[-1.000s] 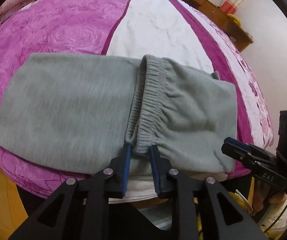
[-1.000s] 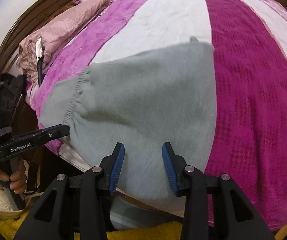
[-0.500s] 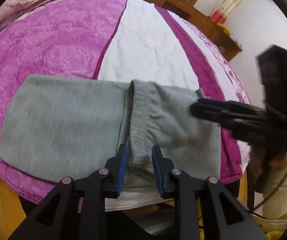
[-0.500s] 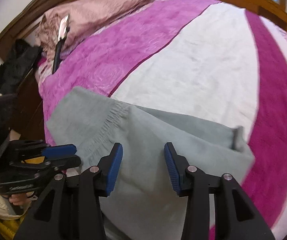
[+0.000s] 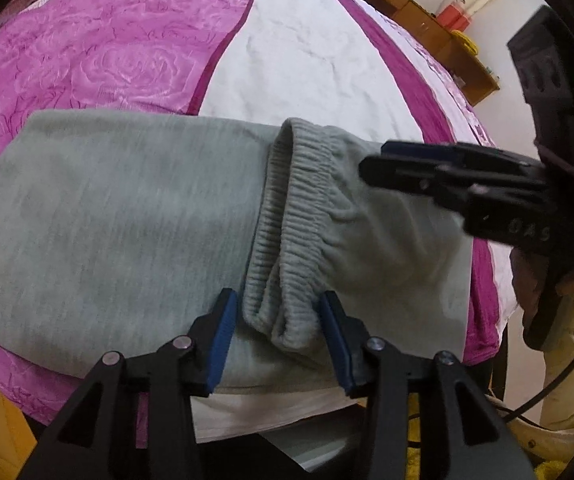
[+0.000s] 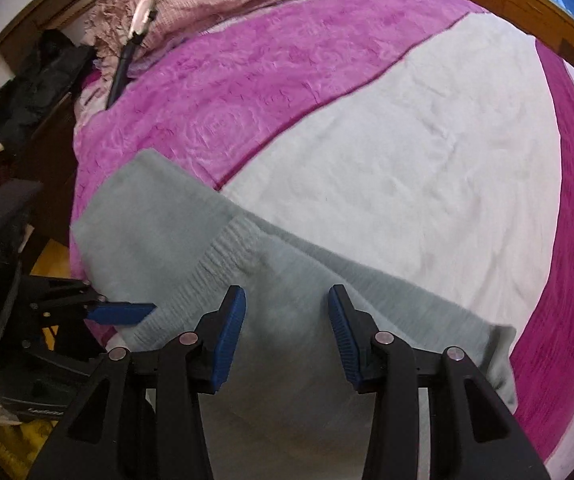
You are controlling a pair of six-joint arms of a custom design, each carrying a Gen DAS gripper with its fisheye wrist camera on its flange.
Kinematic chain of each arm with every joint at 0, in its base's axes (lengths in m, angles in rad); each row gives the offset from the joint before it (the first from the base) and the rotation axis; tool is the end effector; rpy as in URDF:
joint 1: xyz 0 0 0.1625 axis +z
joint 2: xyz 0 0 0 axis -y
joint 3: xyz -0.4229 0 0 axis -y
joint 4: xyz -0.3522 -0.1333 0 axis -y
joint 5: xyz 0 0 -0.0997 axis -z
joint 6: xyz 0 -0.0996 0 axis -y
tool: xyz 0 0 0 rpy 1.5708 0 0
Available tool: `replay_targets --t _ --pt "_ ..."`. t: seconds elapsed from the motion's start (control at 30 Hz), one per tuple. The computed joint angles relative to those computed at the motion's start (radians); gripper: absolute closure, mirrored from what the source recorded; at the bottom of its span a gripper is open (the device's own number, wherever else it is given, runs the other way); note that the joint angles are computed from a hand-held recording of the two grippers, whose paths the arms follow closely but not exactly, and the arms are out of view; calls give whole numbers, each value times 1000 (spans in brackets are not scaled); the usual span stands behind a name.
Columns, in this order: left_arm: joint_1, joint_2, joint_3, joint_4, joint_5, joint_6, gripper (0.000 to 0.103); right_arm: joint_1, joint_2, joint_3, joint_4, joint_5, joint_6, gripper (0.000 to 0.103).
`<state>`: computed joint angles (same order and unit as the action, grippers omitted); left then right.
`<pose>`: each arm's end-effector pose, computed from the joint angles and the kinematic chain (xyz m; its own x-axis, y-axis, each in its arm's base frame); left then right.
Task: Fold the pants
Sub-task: 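Grasp the folded waistband edge with the left gripper while the right gripper opens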
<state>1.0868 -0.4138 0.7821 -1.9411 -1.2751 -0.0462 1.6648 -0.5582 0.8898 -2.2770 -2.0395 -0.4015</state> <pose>-0.2359 -0.7975 0.1107 -0.8676 0.4033 -0.2910 0.4257 0.9047 -0.0155 0.1646 -0.8051 0.2256 -0.7977 -0.2877 0.5300 -0.4336 0.8844 -0.1725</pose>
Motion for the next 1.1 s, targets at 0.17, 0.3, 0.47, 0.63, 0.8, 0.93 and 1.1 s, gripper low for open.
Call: replay_targets --t 0.17,0.3,0.47,0.63,0.8,0.93,1.1 --pt "3 2 1 -2 -5 -1 61 -6 45 -86 84 -23 -28 67" --pt "4 2 5 -1 -8 -2 64 -25 78 -146 165 -9 -37 67" --pt "2 2 15 -14 1 1 65 -45 76 -149 181 41 -43 66" --pt "-6 -7 44 -45 16 8 75 -51 56 -98 122 57 -41 68" --pt "-18 -22 81 -86 26 19 83 -44 34 -25 21 57 -54 96" --pt "-29 -56 144 -148 17 47 85 -39 -9 57 -82 73 -48 103" --pt "-34 -91 189 -188 4 66 85 -21 -40 110 -171 82 -48 103"
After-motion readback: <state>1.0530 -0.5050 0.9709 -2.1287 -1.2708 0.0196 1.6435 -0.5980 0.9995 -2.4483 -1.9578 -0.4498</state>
